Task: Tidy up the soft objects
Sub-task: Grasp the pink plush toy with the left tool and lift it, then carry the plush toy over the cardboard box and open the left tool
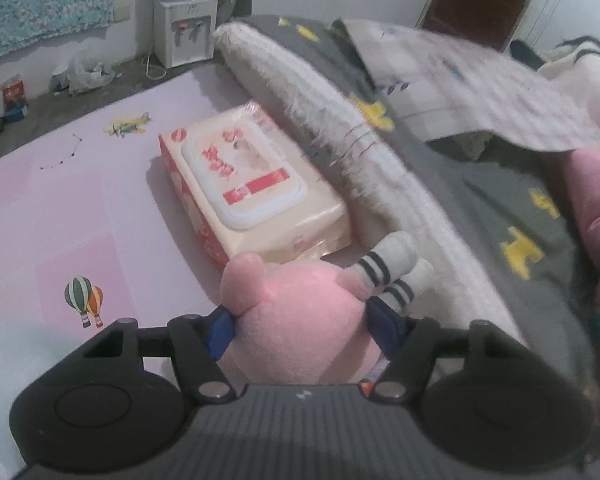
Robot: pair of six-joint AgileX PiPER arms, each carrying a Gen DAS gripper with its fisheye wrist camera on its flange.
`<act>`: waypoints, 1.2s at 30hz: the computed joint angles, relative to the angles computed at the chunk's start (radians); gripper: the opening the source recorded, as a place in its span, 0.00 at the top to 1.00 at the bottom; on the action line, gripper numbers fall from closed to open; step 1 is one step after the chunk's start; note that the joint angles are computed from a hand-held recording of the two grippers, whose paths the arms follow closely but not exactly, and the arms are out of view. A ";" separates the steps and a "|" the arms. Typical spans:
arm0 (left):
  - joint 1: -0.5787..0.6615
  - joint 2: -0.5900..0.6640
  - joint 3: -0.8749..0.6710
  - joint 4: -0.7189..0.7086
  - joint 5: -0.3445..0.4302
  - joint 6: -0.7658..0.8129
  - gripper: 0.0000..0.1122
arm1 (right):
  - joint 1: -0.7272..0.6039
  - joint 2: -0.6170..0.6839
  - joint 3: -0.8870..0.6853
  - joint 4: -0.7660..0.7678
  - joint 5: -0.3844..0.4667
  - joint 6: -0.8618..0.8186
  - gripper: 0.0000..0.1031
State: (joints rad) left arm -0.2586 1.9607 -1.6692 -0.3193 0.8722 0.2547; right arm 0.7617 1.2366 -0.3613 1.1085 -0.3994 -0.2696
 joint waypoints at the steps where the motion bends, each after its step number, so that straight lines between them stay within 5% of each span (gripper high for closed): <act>1: 0.006 -0.022 0.013 -0.017 -0.001 0.016 0.38 | 0.012 -0.009 -0.003 0.035 -0.006 -0.034 0.23; 12: 0.267 -0.359 0.178 -0.248 0.134 0.235 0.38 | 0.199 -0.117 -0.029 0.300 -0.101 -0.273 0.23; 19: 0.687 -0.559 0.259 -0.401 0.274 0.402 0.38 | 0.298 -0.096 -0.093 0.345 -0.112 -0.318 0.23; 25: 1.047 -0.590 0.317 -0.465 0.341 0.541 0.38 | 0.363 -0.037 -0.167 0.417 -0.101 -0.395 0.23; 30: 1.210 -0.516 0.339 -0.459 0.288 0.574 0.38 | 0.405 0.010 -0.225 0.516 -0.106 -0.481 0.23; 36: 1.187 -0.416 0.363 -0.326 0.022 0.578 0.38 | 0.462 0.035 -0.272 0.624 -0.152 -0.565 0.23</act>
State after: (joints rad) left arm 0.9285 1.5443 -1.3059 -0.6451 0.8943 0.8323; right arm 1.2239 1.2713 -0.6335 1.7326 -0.5511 -0.8350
